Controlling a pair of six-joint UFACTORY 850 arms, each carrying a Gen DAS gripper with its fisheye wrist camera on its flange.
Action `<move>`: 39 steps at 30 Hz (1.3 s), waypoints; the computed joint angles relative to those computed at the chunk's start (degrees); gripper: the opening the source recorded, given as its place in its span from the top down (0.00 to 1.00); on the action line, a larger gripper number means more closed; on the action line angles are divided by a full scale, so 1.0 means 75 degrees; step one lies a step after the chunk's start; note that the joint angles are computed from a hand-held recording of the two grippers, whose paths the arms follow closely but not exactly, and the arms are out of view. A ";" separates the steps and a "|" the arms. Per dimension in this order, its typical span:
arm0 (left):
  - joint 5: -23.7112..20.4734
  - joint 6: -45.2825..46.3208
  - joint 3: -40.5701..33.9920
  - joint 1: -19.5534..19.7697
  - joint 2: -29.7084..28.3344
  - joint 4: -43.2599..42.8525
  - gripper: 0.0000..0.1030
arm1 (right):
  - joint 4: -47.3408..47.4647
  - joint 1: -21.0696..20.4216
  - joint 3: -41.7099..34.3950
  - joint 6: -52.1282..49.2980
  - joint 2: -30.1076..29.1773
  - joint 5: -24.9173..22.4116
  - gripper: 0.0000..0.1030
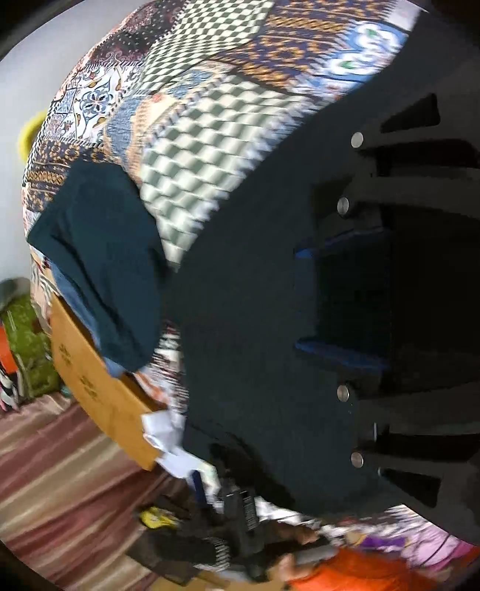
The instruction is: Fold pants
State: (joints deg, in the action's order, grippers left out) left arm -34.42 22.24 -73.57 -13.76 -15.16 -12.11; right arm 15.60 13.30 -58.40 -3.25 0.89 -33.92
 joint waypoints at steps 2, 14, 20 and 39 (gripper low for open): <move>-0.0205 0.0302 0.0294 -0.0077 0.0252 -0.0182 0.14 | -0.0427 0.0193 0.0447 0.0522 0.0503 0.0250 0.53; -0.0638 0.0304 0.1462 0.0307 0.1442 -0.0342 0.14 | 0.0028 -0.0301 0.2149 0.0986 0.2880 0.0253 0.52; -0.0483 -0.0531 0.1614 0.0053 0.1779 0.0666 0.14 | -0.1860 -0.1497 0.2515 0.2791 0.2817 -0.0122 0.50; -0.0844 -0.0517 0.0111 -0.2085 0.0642 0.0273 0.13 | -0.0703 -0.3591 0.4384 0.2656 0.6936 -0.1734 0.44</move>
